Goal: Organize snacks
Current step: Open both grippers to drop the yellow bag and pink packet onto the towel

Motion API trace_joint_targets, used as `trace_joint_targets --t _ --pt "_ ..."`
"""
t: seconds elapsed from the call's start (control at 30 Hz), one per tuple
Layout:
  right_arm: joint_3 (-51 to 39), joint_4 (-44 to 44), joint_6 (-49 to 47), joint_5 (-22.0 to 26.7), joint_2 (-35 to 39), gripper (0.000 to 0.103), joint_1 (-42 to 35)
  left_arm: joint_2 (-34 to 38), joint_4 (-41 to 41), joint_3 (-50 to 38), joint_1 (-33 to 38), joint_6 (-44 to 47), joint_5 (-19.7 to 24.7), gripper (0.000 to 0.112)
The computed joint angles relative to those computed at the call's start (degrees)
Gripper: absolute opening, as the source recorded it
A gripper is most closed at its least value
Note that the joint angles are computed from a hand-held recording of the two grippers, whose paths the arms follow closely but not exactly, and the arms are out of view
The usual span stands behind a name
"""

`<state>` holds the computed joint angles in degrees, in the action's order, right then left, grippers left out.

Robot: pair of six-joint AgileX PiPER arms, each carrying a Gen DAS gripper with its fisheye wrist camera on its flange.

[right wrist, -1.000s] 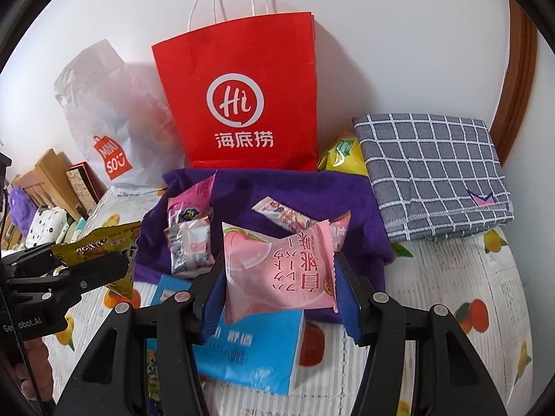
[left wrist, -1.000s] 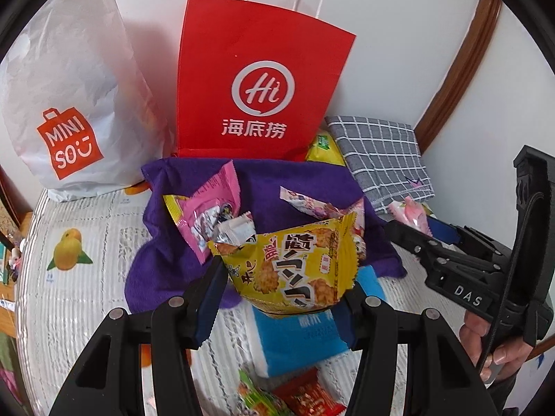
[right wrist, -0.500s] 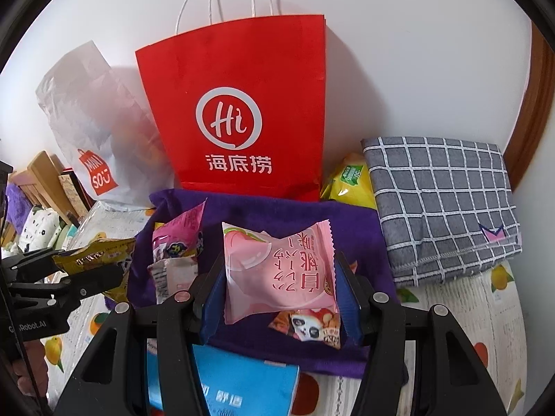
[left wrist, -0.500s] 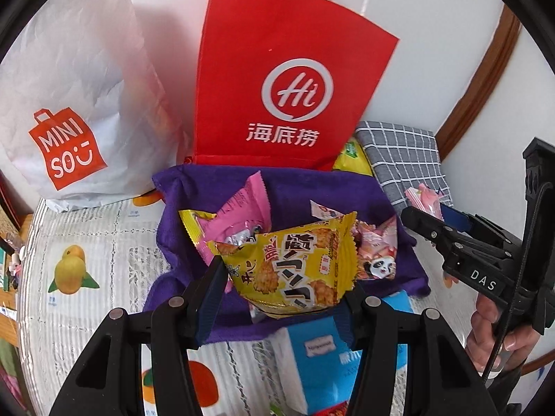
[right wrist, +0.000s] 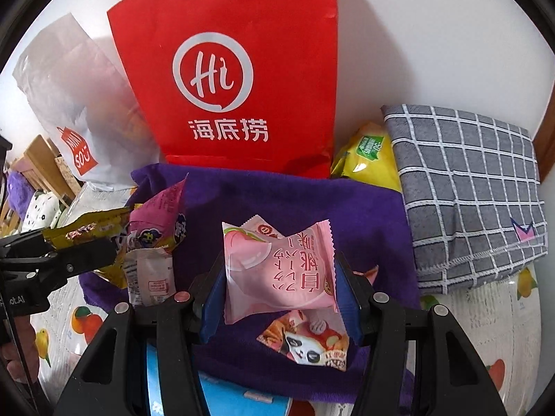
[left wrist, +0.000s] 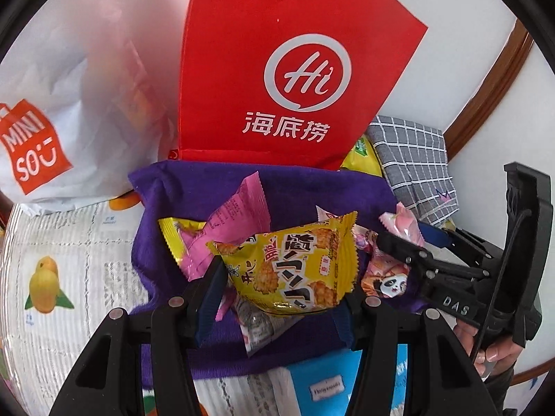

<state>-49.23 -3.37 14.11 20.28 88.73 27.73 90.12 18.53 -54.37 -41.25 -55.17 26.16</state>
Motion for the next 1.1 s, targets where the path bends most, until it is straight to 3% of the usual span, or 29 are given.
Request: trace_joint_targets --t 0.23,0.4,0.63,0.8,0.93,1.1 --pt "-0.3 -6.8 4.7 -0.7 3.9 0.061 0.0 5.0 -3.4 -3.1 1.7 4.5 -2.0 0.053" --pt "-0.2 -3.7 0.2 -1.5 3.6 0.068 -0.5 7.4 -1.1 -5.4 1.0 3.3 -1.4 0.054" --pt "-0.3 -3.0 -1.3 -1.0 3.0 0.075 1.0 7.6 -4.8 -5.5 2.3 7.6 -3.0 0.054" --pt "0.2 -4.4 0.4 -0.9 1.0 0.078 2.0 6.8 -13.9 -5.1 3.7 16.1 -3.7 0.069" --pt "0.3 -5.7 2.6 -0.2 -1.1 0.078 2.4 4.9 -7.8 -4.4 1.9 10.4 -2.0 0.069" --pt "0.8 -5.7 4.2 1.4 -5.1 0.078 2.9 1.2 -5.7 -2.2 0.7 7.7 -1.4 0.073"
